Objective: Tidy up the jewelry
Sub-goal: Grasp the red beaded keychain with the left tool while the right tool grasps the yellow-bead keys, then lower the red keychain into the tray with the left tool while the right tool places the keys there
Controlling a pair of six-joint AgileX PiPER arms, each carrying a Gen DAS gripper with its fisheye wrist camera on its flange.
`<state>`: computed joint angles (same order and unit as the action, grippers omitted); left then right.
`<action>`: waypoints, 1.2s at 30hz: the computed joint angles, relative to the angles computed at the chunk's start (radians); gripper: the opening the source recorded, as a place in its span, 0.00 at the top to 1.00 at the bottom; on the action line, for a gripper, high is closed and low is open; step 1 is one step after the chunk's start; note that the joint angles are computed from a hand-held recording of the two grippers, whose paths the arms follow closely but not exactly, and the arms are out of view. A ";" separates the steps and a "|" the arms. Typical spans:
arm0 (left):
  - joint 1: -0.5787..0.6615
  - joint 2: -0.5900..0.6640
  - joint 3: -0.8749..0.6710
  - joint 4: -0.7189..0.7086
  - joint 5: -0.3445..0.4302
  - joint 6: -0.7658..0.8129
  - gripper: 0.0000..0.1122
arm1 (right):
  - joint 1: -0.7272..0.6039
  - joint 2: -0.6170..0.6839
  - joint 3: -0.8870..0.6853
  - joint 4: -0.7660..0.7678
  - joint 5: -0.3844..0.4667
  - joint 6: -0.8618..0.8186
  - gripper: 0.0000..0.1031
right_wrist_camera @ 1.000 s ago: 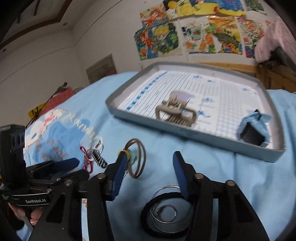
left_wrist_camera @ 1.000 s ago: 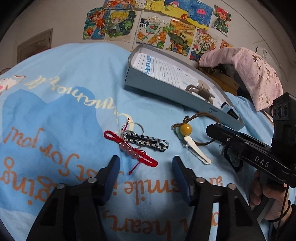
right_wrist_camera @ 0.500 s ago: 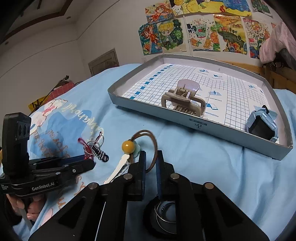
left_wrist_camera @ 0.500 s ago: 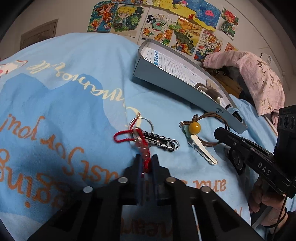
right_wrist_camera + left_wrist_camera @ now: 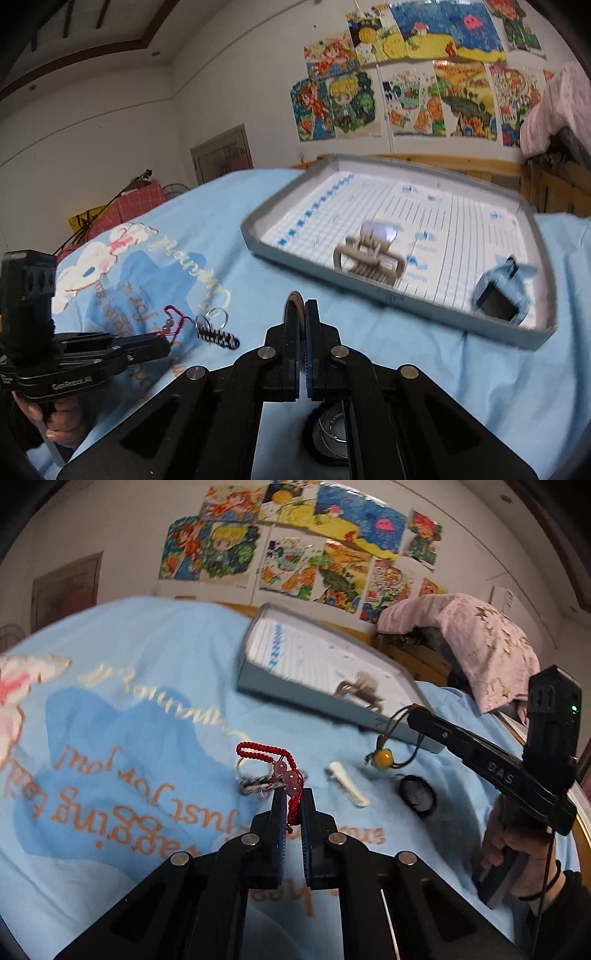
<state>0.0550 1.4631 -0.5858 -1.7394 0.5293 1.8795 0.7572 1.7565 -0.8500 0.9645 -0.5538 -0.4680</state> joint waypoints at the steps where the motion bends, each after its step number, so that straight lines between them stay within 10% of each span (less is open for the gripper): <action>1: -0.010 -0.025 -0.009 0.040 -0.006 -0.045 0.94 | 0.001 -0.016 0.008 0.004 -0.006 -0.007 0.98; 9: -0.176 -0.019 -0.202 0.147 -0.117 -0.240 0.94 | -0.043 -0.150 0.070 0.038 -0.065 -0.055 0.98; 20: -0.382 0.357 -0.623 0.380 -0.326 -0.520 0.94 | -0.238 -0.083 0.047 -0.141 -0.098 0.096 0.98; 25: -0.380 0.476 -0.731 0.611 -0.321 -0.794 0.94 | -0.311 0.005 0.004 -0.240 -0.064 0.208 0.98; 34: -0.365 0.509 -0.737 0.554 -0.296 -0.800 0.92 | -0.337 0.094 -0.089 -0.166 0.084 0.127 0.97; 36: -0.362 0.500 -0.730 0.549 -0.300 -0.796 0.76 | -0.332 0.093 -0.099 -0.107 0.094 0.071 0.96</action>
<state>-0.3072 1.9636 -1.3155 -1.1905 0.2294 1.0834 0.4251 1.8497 -0.9491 0.8575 -0.4598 -0.3965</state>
